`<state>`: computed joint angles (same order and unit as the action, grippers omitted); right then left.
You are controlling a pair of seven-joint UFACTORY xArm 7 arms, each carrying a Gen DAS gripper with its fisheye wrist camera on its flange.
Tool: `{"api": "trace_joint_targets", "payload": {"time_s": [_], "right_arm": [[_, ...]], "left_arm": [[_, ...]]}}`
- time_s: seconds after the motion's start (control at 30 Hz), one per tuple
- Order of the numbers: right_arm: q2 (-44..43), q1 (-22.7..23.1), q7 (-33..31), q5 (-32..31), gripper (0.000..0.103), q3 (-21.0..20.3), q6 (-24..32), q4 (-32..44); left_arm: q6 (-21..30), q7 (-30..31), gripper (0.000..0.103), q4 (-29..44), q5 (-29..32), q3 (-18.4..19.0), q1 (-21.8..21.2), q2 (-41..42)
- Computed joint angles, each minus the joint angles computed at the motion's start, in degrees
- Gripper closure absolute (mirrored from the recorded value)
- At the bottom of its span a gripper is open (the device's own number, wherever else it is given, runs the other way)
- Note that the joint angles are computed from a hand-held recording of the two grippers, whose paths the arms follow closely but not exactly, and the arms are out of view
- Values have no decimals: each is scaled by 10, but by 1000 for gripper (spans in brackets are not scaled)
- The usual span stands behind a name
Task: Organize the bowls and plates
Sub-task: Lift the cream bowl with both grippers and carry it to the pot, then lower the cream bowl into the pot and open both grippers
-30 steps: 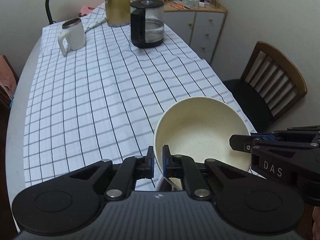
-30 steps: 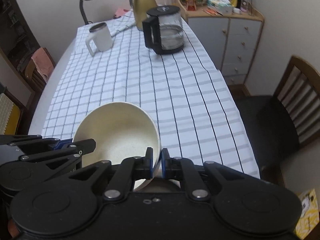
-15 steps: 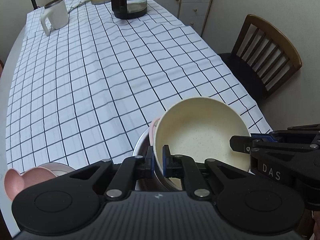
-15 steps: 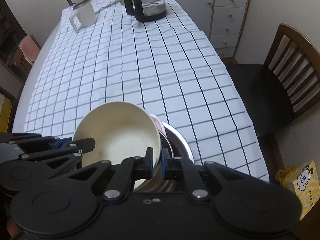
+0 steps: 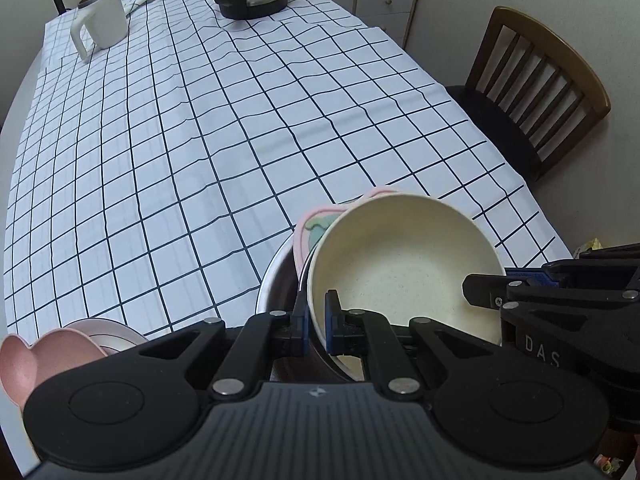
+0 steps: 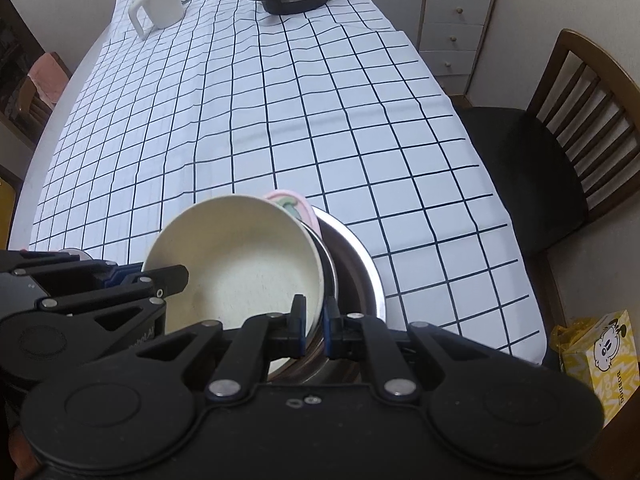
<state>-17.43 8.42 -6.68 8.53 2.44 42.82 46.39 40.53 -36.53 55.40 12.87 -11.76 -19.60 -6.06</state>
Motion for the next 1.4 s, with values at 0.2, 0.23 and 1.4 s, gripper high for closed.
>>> {"api": "trace_joint_targets", "payload": {"time_s": [0.2, 0.23, 1.4], "right_arm": [[5, 2, 1, -1, 94, 2, -1, 0], [6, 2, 3, 0, 93, 2, -1, 1], [-132, 44, -63, 67, 61, -21, -33, -60]], "left_arm": [[-4, 2, 97, -2, 5, 2, 2, -1], [-4, 7, 97, -2, 3, 2, 2, 0], [-83, 50, 60, -134, -66, -14, 29, -199]]}}
